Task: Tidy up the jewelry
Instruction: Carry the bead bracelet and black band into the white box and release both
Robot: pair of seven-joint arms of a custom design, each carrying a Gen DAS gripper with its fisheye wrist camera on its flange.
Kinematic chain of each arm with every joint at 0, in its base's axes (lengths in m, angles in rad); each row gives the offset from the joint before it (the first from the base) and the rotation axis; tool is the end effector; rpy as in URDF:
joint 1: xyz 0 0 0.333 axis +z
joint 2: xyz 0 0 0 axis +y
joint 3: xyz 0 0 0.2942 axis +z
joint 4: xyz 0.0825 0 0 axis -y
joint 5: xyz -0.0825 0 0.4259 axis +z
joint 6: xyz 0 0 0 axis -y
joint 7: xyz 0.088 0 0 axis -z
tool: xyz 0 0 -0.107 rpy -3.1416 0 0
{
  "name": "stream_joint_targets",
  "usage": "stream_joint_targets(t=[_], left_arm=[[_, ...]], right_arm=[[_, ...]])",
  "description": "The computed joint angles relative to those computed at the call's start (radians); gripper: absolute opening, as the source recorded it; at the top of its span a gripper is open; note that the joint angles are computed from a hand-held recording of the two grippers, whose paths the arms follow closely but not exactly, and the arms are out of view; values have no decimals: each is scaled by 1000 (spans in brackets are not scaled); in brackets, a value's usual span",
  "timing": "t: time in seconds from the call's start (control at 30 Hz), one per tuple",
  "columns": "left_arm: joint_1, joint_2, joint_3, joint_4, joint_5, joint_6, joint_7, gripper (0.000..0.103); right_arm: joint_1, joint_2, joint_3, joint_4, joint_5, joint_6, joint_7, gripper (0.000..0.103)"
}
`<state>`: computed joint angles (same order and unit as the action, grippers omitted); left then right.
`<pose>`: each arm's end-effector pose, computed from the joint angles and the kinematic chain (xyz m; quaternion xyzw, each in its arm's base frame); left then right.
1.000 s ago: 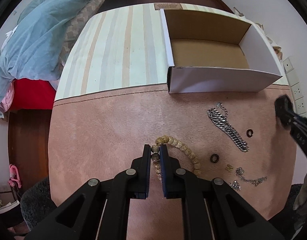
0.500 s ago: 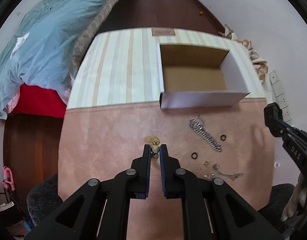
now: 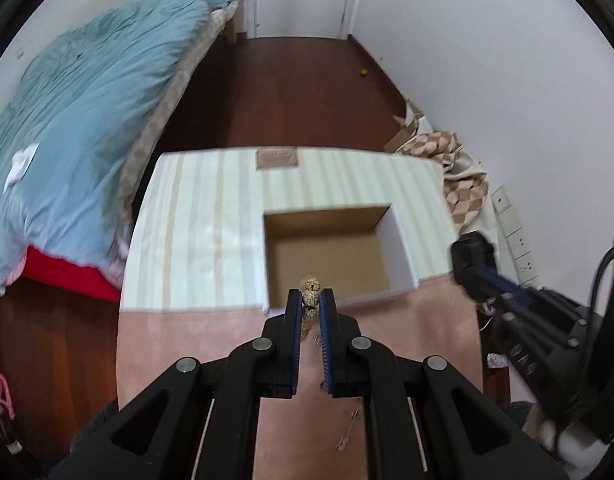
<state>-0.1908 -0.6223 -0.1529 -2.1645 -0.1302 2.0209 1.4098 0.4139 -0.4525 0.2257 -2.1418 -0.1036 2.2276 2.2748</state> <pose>0.4147 -0.1736 0.6564 -0.6348 0.7360 -0.2107 0.1045 0.4030 0.3160 0.6125 -0.6732 0.6859 -0.1265 0.2456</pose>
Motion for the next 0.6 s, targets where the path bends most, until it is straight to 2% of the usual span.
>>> stream_joint_targets(t=[0.2,0.47,0.5,0.53,0.57,0.6], left_arm=[[6,166,14,118,-26,10,36,6],[46,308,6,174,-22,21,-5,11],[51,320,7,175,-21,19,-14,16],[55,326,3,180,-11,15,-25,23],[59,330,-2,179,7,14,-39,52],[64,322,-5,164,23,30,-51,73]], right_arm=[[16,154,-62,101,127,25,-99,11],[10,335,-101,220,300,-26,-257,12],[6,352,-102,232,314,-33,-261,13],[3,367,-103,243,326,-43,-271,22],[0,371,-102,245,330,-45,-272,33],[-2,369,-99,242,322,-41,-265,60]])
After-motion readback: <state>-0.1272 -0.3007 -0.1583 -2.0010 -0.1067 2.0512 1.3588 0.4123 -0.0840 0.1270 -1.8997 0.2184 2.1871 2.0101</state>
